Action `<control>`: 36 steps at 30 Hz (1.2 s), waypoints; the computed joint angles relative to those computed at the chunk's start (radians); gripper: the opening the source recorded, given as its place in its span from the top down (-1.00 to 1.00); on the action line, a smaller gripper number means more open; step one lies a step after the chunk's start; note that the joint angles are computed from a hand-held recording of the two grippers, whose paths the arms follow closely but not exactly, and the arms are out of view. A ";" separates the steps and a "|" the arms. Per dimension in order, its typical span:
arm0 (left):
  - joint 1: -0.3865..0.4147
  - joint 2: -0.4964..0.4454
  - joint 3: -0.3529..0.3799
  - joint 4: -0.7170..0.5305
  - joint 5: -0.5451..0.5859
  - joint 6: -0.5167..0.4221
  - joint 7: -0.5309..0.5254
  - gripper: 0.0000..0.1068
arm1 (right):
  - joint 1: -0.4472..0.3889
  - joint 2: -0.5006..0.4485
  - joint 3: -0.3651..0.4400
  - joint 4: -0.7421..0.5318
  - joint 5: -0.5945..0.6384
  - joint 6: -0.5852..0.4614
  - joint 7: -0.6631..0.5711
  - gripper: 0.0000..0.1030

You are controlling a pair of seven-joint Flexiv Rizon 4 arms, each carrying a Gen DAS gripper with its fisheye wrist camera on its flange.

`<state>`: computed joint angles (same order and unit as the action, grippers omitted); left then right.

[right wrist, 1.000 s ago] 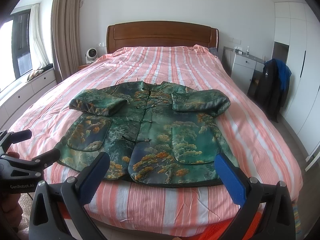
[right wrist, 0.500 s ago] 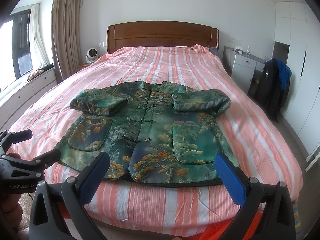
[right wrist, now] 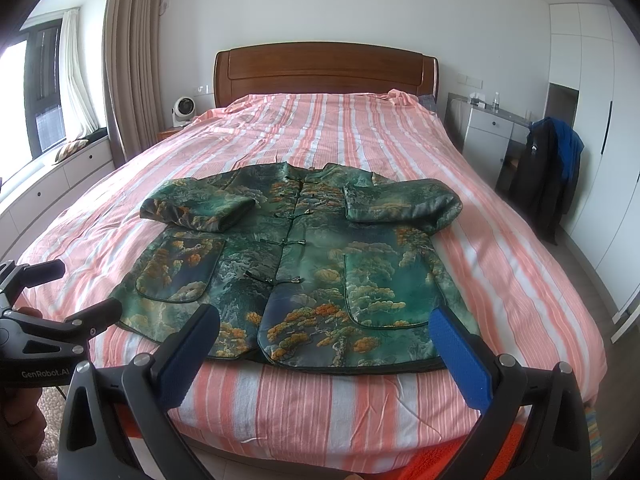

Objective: Fold large clothes

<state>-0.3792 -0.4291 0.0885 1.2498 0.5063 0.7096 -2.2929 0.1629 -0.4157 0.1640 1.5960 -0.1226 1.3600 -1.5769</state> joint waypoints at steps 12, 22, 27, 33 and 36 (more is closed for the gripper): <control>0.042 0.007 -0.003 0.041 -0.046 0.017 0.007 -0.92 | -0.055 -0.027 0.063 -0.049 0.078 -0.020 -0.039 -0.99; 0.359 -0.021 -0.091 0.329 -0.559 0.233 0.331 -0.92 | -0.262 -0.344 0.145 -0.544 0.400 -0.301 -0.211 -1.00; 0.373 -0.121 -0.104 0.282 -0.709 0.192 0.434 -0.92 | -0.269 -0.533 0.110 -0.846 0.394 -0.652 -0.186 -0.99; 0.319 -0.124 -0.063 0.244 -0.665 0.164 0.404 0.28 | -0.227 -0.637 0.081 -1.011 0.428 -0.835 -0.190 -0.59; 0.293 -0.114 -0.035 0.211 -0.603 0.122 0.384 0.75 | -0.214 -0.619 0.069 -0.979 0.455 -0.855 -0.173 0.10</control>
<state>-0.0858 -0.5431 0.0533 1.4612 -0.0966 0.8313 -1.9087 -0.0507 -1.0347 0.2326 0.6165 0.3329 0.5052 -1.7498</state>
